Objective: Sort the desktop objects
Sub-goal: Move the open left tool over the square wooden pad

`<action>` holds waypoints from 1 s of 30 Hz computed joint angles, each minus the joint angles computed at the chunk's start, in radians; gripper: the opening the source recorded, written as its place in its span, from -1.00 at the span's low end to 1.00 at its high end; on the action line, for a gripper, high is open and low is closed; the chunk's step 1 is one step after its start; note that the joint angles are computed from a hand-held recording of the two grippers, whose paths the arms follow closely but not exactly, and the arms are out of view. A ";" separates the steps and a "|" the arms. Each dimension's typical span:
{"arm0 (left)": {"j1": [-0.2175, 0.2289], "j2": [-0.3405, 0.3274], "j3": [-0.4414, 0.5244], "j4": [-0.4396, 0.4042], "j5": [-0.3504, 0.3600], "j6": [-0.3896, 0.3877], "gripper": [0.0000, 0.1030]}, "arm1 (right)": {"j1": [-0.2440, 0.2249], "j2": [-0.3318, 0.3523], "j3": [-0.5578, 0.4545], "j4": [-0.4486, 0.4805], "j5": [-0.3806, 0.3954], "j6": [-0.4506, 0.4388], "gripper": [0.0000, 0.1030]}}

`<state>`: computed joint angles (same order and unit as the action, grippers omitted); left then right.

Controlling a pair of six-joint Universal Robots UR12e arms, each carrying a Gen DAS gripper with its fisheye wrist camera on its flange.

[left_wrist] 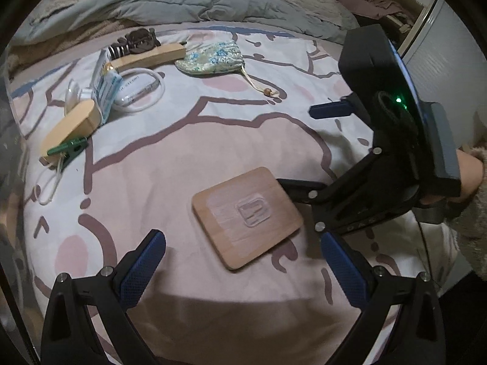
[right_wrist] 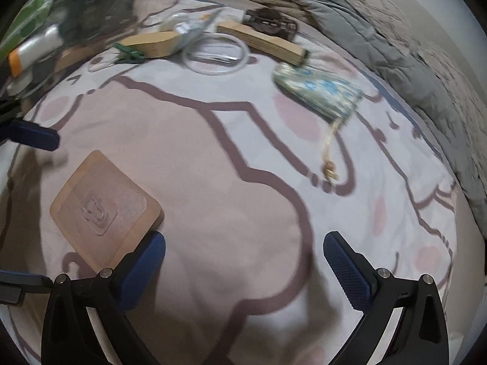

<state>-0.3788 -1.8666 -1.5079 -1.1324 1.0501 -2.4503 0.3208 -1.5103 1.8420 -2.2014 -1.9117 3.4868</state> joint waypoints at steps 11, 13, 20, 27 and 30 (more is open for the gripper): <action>0.045 -0.007 0.044 -0.181 -0.104 0.063 0.99 | 0.003 -0.018 0.015 -0.014 0.093 -0.093 1.00; 0.049 -0.009 0.049 -0.197 -0.114 0.056 0.99 | 0.013 -0.007 0.004 -0.017 0.079 -0.106 1.00; 0.049 -0.008 0.041 -0.141 -0.093 0.007 0.99 | 0.042 0.041 -0.034 -0.077 0.046 -0.160 1.00; 0.029 -0.014 0.018 -0.028 -0.012 -0.056 0.99 | 0.007 0.010 0.000 -0.074 0.041 -0.120 1.00; 0.014 -0.012 -0.006 0.059 0.044 -0.066 0.99 | -0.019 -0.011 0.022 -0.055 0.035 -0.035 1.00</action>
